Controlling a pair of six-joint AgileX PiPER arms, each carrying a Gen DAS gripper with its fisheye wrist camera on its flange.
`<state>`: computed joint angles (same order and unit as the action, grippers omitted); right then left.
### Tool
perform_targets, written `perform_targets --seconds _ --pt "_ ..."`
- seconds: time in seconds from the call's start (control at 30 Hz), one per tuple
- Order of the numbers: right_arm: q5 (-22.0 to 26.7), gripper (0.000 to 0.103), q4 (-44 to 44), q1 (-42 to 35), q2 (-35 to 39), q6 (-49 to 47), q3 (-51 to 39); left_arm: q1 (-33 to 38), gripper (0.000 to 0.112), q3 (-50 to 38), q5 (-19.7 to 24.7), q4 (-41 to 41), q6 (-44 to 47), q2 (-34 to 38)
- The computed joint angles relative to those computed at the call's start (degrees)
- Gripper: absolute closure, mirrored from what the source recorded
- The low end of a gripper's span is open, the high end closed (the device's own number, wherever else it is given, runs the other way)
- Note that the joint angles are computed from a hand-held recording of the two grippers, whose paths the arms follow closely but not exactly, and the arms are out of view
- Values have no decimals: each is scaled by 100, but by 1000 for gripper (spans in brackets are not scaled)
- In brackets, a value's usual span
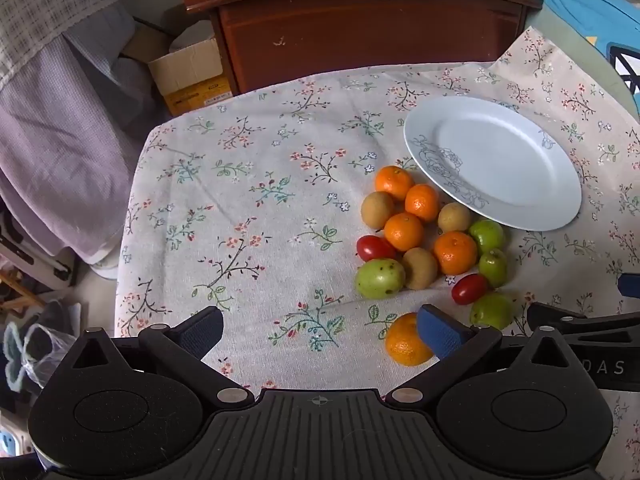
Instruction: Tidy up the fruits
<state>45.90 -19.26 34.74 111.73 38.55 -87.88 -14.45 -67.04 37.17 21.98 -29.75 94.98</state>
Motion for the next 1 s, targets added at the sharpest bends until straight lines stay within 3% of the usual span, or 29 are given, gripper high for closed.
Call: perform_targets --seconds 0.1,0.27,0.4,1.0 --pt "-83 1 109 -11 -6 -81 61 -116 9 101 -43 351 -234 -38" --pt "-217 1 376 -46 -40 -244 160 -114 9 118 1 232 -86 -46" --pt "-258 1 607 -74 -85 -424 205 13 9 145 39 -319 455 -154" --pt "-611 1 262 9 -186 -270 485 -85 9 79 325 -118 471 -87"
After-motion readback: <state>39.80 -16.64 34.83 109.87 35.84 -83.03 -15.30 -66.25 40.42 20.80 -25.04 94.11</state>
